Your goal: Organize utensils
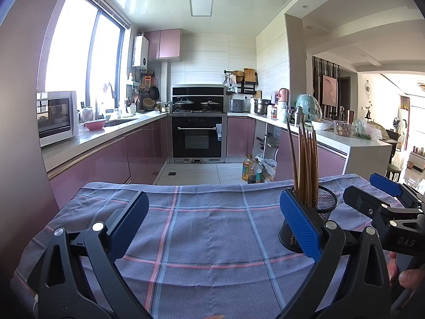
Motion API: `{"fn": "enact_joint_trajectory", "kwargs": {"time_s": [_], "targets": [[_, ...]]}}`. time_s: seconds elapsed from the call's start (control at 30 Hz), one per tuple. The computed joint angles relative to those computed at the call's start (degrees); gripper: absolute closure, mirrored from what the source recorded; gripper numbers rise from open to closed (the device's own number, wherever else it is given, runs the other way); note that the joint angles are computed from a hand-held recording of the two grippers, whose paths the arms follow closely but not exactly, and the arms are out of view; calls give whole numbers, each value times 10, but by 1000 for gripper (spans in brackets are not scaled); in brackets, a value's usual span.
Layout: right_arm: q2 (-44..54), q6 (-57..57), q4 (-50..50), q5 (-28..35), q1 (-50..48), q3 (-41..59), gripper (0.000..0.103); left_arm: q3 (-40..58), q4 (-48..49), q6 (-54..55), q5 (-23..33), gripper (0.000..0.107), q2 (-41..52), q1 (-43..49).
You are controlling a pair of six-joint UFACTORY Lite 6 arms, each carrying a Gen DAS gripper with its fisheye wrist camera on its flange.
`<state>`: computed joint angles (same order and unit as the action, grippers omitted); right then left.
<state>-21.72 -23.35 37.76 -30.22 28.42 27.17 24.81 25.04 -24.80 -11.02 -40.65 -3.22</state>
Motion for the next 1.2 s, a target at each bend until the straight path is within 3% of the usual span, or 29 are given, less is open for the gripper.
{"fn": "enact_joint_trajectory", "kwargs": {"time_s": [0.47,0.83,1.2], "targets": [[14,-34,47,-29,23,7,7,-7,-17,13,0,10,-4,-4],[23,-39,59,-48,32,9,7,-13,45,-46,-8,10,-10,10],[23,-41,64,-53,34,11,7,-9,-1,-3,-5,10,-4,1]]}}
